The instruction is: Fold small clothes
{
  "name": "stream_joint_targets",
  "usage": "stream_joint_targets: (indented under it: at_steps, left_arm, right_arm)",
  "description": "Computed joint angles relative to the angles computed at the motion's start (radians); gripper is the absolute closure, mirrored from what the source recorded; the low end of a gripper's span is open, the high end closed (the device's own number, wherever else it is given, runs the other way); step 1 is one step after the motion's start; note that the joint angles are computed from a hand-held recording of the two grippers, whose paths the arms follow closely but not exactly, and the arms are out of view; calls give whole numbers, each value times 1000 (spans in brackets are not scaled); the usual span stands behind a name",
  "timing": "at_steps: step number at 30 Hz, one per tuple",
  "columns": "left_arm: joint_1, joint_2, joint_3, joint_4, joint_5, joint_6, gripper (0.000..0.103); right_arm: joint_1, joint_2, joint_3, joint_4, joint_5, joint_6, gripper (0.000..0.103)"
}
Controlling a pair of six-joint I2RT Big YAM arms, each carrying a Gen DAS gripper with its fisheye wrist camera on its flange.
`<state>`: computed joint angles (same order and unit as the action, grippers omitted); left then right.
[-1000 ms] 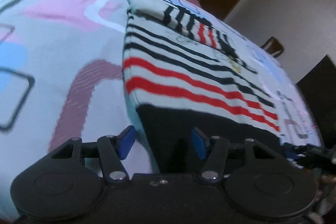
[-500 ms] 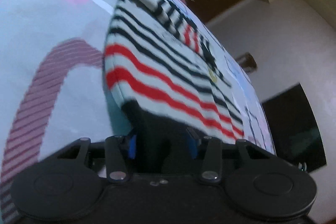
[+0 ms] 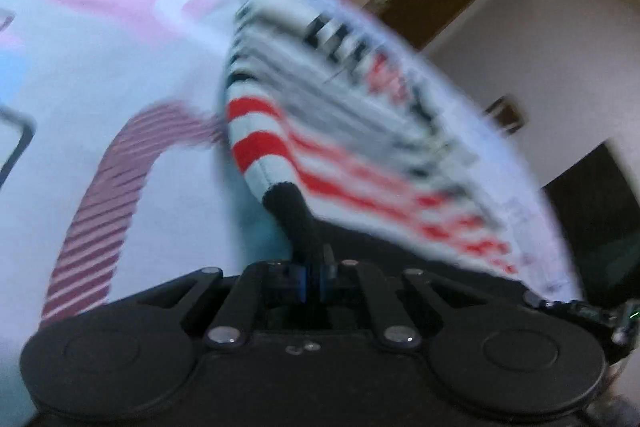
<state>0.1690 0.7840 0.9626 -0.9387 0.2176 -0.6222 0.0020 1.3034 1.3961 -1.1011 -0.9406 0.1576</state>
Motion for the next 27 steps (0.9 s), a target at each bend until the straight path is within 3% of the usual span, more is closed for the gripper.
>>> stream_joint_targets:
  at_steps: [1,2,5,11,18,24,27]
  left_arm:
    - [8,-10,-15,26,11,-38,98]
    - [9,-12,-15,32,9,-61,98]
    - [-2,-27,-9,69,-8,-82,98]
    - [6,2,67,159,-31,-123,98]
    - [70,204,281,267,11,-94,98]
    - [126,482,519,277,59,-60,98]
    - [154,611,616,234,90,-42,98]
  right_arm:
    - [14,25,17,-67,59,-47,99]
    - [13,33,18,-83,54,-51,99]
    - [-6,13,14,4,-13,25,99]
    - [20,46,137,146,-36,125,99]
    - [125,193,359,376,80,346,99]
    - [193,474,737,319,166,421,99]
    - [227,686,1037,161,214,440,99]
